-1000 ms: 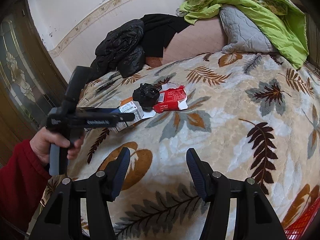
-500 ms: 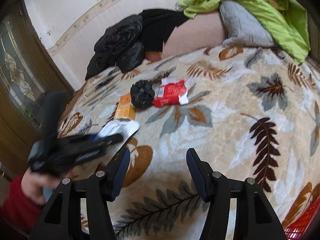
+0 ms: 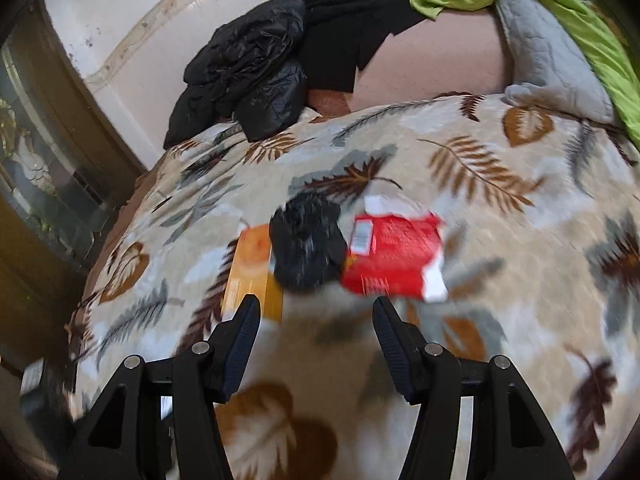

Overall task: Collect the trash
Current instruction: 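Grasp the white medicine carton with the left tool while the right tool grasps the black bag, then lift the white carton with the left tool while the right tool lifts the black bag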

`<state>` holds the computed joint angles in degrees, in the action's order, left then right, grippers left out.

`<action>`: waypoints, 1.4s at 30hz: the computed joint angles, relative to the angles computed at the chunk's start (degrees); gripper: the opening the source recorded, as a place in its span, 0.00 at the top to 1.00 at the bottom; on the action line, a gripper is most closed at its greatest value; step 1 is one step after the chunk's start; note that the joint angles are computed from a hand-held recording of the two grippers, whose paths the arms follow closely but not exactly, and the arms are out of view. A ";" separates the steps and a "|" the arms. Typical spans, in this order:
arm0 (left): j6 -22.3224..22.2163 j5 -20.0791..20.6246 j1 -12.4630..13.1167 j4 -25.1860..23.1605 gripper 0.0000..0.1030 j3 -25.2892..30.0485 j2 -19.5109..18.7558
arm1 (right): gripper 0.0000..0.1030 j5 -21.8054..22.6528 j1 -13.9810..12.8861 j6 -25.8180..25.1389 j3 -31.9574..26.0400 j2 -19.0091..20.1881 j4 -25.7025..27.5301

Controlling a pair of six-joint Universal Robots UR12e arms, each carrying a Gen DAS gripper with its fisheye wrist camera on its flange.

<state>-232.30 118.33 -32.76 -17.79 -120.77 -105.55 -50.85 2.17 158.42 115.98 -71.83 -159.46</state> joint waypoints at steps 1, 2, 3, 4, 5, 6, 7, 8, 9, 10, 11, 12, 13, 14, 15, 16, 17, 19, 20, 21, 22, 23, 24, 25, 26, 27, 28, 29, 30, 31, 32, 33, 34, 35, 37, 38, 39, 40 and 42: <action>0.07 -0.40 0.15 0.07 0.68 -0.09 -0.08 | 0.39 -0.80 0.66 0.77 -0.82 0.72 -0.15; 0.16 -0.46 0.23 0.01 0.68 -0.01 -0.25 | 0.39 -1.46 1.33 1.63 -1.66 1.50 -0.22; 0.61 0.11 0.08 -0.31 0.68 0.25 -0.44 | 0.39 -1.88 1.89 1.79 -2.51 2.17 0.34; 0.91 0.44 -0.03 -0.58 0.68 0.39 -0.54 | 0.39 -2.99 2.74 1.64 -3.59 3.01 1.22; 0.89 0.60 -0.07 -0.74 0.68 0.48 -0.61 | 0.39 -4.12 3.29 1.79 -4.09 3.52 1.20; 0.75 0.55 -0.06 -0.86 0.68 0.55 -0.68 | 0.39 -5.48 3.93 2.23 -4.59 4.13 0.73; 0.77 0.53 0.00 -0.75 0.68 0.52 -0.69 | 0.39 -6.78 4.48 2.55 -5.01 4.78 0.56; 0.70 0.48 0.04 -0.59 0.68 0.45 -0.69 | 0.41 -6.97 4.65 2.35 -5.39 5.15 1.39; 0.64 0.37 0.11 -0.35 0.68 0.37 -0.70 | 0.46 -6.95 4.72 2.42 -5.33 5.40 1.20; 0.54 0.04 0.27 -0.32 0.68 0.29 -0.68 | 0.51 -6.90 4.65 2.86 -4.83 5.36 -0.25; 0.47 -0.14 0.33 -0.25 0.68 0.25 -0.68 | 0.57 -6.29 4.36 2.76 -4.05 5.04 -1.65; 0.29 -0.18 0.37 -0.02 0.68 0.17 -0.67 | 0.58 -5.90 4.16 2.20 -3.45 4.61 -2.29; 0.06 -0.29 0.42 0.19 0.68 0.09 -0.66 | 0.59 -5.71 3.91 1.84 -2.51 3.99 -3.61; -0.06 -0.39 0.46 0.31 0.68 0.04 -0.67 | 0.59 -5.34 3.54 1.65 -1.39 3.24 -5.15; 0.13 -0.35 0.48 0.40 0.68 0.02 -0.71 | 0.59 -4.65 3.07 1.23 -0.38 2.46 -5.87; 0.21 -0.22 0.44 0.39 0.68 0.03 -0.74 | 0.59 -3.76 2.51 0.67 0.74 1.53 -6.23; 0.15 -0.09 0.41 0.43 0.68 0.04 -0.79 | 0.60 -2.97 1.86 0.07 2.12 0.45 -6.92; -0.17 0.12 0.31 0.67 0.68 -0.02 -0.89 | 0.59 -1.65 0.27 -1.77 5.20 -1.85 -8.46; -0.35 0.04 0.35 0.87 0.68 -0.07 -0.92 | 0.59 -1.19 -0.27 -2.39 6.17 -2.60 -8.53; -0.61 -0.06 0.39 1.26 0.68 -0.18 -0.96 | 0.59 -0.54 -1.09 -3.05 7.42 -3.61 -8.52; -0.63 0.02 0.37 1.41 0.68 -0.24 -1.00 | 0.59 0.07 -1.85 -3.40 8.55 -4.53 -8.53; -0.36 0.24 0.29 1.17 0.68 -0.14 -1.05 | 0.59 0.76 -2.74 -3.90 9.67 -5.52 -8.23; 0.22 0.61 0.12 0.55 0.67 0.12 -1.15 | 0.59 1.28 -3.50 -4.49 10.67 -6.56 -7.80; 0.51 0.66 0.11 0.62 0.65 0.19 -1.25 | 0.59 1.76 -4.03 -4.66 11.49 -7.29 -8.03; 0.76 0.67 0.06 0.93 0.63 0.21 -1.38 | 0.59 2.54 -4.82 -4.91 12.62 -8.18 -8.74; 0.85 0.81 0.00 0.89 0.63 0.27 -1.44 | 0.59 2.95 -5.47 -5.56 13.77 -9.00 -9.64; 0.79 1.05 -0.08 0.87 0.63 0.30 -1.50 | 0.59 2.93 -5.86 -6.20 14.68 -9.54 -10.61; 0.66 1.27 -0.14 0.86 0.63 0.32 -1.55 | 0.59 2.85 -6.15 -6.67 15.37 -9.99 -11.23; 0.66 1.62 -0.27 0.58 0.63 0.45 -1.63 | 0.59 2.83 -6.45 -7.38 15.96 -10.41 -11.26; 0.70 2.10 -0.44 0.22 0.63 0.61 -1.69 | 0.59 2.82 -6.70 -7.70 16.31 -10.69 -10.86; 0.45 2.85 -0.64 -0.23 0.64 0.77 -1.73 | 0.59 2.81 -6.91 -7.76 16.55 -10.85 -10.69; -0.22 4.02 -1.05 -1.14 0.67 1.07 -1.84 | 0.59 2.64 -7.11 -7.77 16.85 -10.97 -10.72; -0.77 4.88 -1.36 -1.86 0.68 1.28 -1.90 | 0.59 2.45 -7.19 -7.93 17.00 -10.99 -10.99; -1.19 5.66 -1.68 -2.31 0.68 1.44 -1.93 | 0.59 2.04 -7.18 -7.84 17.21 -10.97 -11.95; -1.70 7.72 -2.68 -3.45 0.68 1.92 -1.94 | 0.59 2.52 -7.58 -7.38 17.70 -11.12 -13.63; -2.05 8.91 -3.28 -3.95 0.68 2.18 -1.91 | 0.59 2.58 -7.71 -7.24 17.90 -11.17 -14.26; -2.58 11.08 -4.19 -5.05 0.68 2.66 -1.83 | 0.59 2.49 -7.78 -7.15 18.08 -11.24 -14.60; -3.10 12.60 -4.94 -5.77 0.68 2.97 -1.74 | 0.59 2.63 -7.89 -7.15 18.27 -11.38 -14.68; -4.74 15.64 -6.69 -6.36 0.68 3.29 -1.42 | 0.59 3.18 -8.12 -7.45 18.76 -11.72 -15.28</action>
<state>-237.03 133.97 -39.45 -24.15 -117.48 -106.97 -47.67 -5.95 150.97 134.74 -83.55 -174.74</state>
